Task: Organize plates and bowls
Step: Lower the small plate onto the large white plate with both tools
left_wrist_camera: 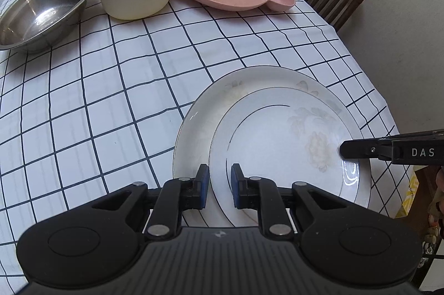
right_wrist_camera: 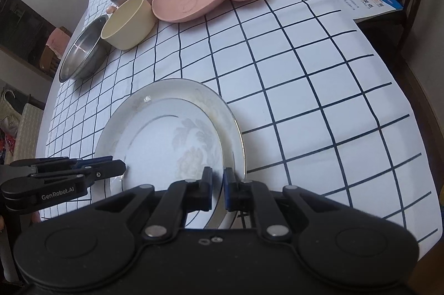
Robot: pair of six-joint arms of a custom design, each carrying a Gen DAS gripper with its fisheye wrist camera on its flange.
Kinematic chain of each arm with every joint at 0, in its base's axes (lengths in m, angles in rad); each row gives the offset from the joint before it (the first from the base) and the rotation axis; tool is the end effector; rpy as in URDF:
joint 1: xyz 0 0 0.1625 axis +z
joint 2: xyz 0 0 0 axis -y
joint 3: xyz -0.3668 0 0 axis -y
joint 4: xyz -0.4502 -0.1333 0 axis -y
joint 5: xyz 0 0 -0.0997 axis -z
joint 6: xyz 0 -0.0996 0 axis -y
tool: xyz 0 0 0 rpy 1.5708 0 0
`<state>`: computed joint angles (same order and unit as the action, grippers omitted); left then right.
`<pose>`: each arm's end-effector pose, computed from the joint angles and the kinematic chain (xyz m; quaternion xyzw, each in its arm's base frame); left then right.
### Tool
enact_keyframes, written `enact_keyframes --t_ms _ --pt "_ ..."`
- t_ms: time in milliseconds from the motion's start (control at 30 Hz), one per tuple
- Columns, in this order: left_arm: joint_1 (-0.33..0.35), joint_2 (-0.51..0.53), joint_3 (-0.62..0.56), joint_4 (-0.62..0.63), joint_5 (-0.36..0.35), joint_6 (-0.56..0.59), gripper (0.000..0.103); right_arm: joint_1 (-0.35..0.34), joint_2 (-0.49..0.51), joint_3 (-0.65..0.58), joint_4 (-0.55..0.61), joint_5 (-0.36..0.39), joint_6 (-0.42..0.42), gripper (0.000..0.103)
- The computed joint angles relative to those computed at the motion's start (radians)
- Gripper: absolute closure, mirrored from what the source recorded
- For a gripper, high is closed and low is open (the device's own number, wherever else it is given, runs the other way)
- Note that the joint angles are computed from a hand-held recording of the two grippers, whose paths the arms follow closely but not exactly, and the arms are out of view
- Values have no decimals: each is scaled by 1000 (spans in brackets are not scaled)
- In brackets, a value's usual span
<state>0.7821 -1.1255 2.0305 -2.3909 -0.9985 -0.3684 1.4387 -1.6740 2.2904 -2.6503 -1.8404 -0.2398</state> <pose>-0.2428 -0.5052 0.0476 0.2117 0.9349 -0.1201 0.2584 0.0450 -0.4717 0.2257 0.0211 -0.9647 0.1993 0.1706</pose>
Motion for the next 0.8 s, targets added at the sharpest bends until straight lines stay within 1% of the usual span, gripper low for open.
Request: enact_keyframes --t_ms 200,300,433,667,800 --pt "0 -5 -4 18 -1 -12 87 6 12 -8 0 -9 -27 94" --pt "-9 -7 -5 38 16 -22 87 9 18 -12 -4 -14 -34 94" --pt "-11 -33 7 49 12 -63 87 15 28 -19 -5 -27 -45 94" --pt "-36 -66 36 44 55 -99 87 34 48 -25 -23 -57 -86 93" --pt "-48 -92 57 37 74 -128 87 42 47 -22 -43 -66 -129 87"
